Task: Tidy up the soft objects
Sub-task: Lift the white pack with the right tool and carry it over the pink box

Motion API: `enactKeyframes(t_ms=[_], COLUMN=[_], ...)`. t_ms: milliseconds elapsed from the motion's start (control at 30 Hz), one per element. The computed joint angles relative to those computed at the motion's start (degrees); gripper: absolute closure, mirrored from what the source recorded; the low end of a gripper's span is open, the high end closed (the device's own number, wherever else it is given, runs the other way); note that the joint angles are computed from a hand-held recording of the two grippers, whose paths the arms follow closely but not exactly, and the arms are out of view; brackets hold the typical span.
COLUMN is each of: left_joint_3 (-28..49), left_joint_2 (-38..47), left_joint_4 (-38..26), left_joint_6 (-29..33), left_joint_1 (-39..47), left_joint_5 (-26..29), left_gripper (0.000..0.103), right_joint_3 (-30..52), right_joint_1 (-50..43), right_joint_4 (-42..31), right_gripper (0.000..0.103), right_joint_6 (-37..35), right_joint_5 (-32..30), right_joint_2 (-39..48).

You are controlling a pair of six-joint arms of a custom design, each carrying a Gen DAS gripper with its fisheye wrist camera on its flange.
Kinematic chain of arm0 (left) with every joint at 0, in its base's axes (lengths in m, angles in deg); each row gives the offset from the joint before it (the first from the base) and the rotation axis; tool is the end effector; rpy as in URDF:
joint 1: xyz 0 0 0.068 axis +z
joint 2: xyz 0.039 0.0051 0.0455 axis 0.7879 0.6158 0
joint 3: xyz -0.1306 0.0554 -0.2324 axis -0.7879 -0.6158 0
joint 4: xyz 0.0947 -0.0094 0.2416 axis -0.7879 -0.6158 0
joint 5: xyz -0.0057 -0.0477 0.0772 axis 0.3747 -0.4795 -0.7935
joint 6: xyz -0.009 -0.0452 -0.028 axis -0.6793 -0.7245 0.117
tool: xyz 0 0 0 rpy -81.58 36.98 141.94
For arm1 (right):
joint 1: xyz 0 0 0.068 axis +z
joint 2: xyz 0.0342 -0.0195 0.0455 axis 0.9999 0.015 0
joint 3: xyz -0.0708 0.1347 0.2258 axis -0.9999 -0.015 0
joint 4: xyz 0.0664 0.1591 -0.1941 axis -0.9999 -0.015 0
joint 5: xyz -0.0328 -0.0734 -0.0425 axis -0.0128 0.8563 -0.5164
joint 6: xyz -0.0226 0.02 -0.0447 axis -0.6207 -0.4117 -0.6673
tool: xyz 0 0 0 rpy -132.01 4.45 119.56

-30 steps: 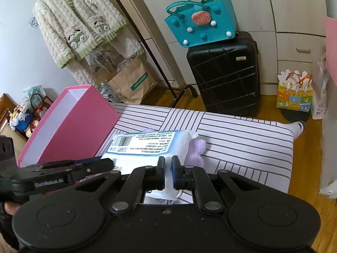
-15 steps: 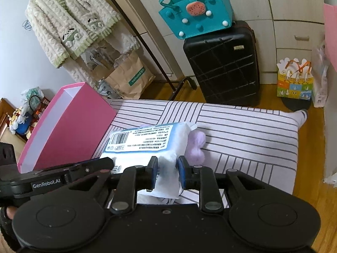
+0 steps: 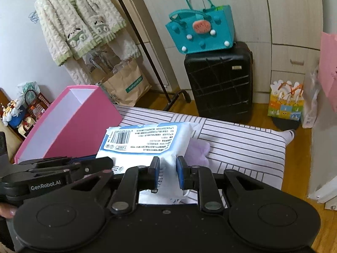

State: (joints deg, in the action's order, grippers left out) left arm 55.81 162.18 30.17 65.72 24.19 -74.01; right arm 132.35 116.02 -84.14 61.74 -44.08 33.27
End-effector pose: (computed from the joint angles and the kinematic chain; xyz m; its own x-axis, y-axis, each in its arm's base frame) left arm 0.3221 -0.1732 0.1731 -0.7183 -0.0789 -0.6913 0.2537 0.8954 -0.3658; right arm 0.2891 0.1503 0.1752 -0.7722 0.0596 -0.6326 -0.2155 0.9120 0.3490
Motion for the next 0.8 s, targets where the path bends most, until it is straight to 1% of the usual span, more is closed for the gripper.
enactKeyframes(t_ms=[67,167,300,400,600,667,800], left_joint_3=[-1.2,-3.0,-5.8,-8.1,-13.1,-14.6,-18.6], left_joint_2=[-2.2,-6.1,-11.6,-15.9,-24.1,-27.0,-34.0], left_joint_4=[-0.6,-2.1,-4.8,-7.0,-12.8,-15.1,-18.0], left_joint_6=[1.1,2.7,4.7,6.2,10.8,12.3,15.1], left_joint_1=[-0.6,-0.7,-0.4,0.1,0.3,0.9,1.9], left_joint_5=[-0.5,0.6,2.5,4.5,5.1,5.9,5.7], left_gripper=[0.077,0.073,0.073,0.073,0.073,0.073,0.073], right_joint_3=[-0.9,-2.0,-3.4,-4.4,-4.2,-3.5,-1.2], right_joint_1=[1.5,4.1,7.6,11.7,19.9,22.6,27.8], right_joint_4=[-1.0,-3.1,-5.8,-8.4,-12.2,-13.6,-16.8], right_gripper=[0.076,0.073,0.066,0.062,0.057,0.056,0.054], right_joint_6=[0.6,1.8,4.1,6.6,10.9,12.5,15.2], right_joint_5=[1.5,3.7,6.2,9.5,14.7,16.6,19.7], right_joint_2=[-2.3,-5.8,-10.2,-12.7,-13.8,-13.5,-12.6])
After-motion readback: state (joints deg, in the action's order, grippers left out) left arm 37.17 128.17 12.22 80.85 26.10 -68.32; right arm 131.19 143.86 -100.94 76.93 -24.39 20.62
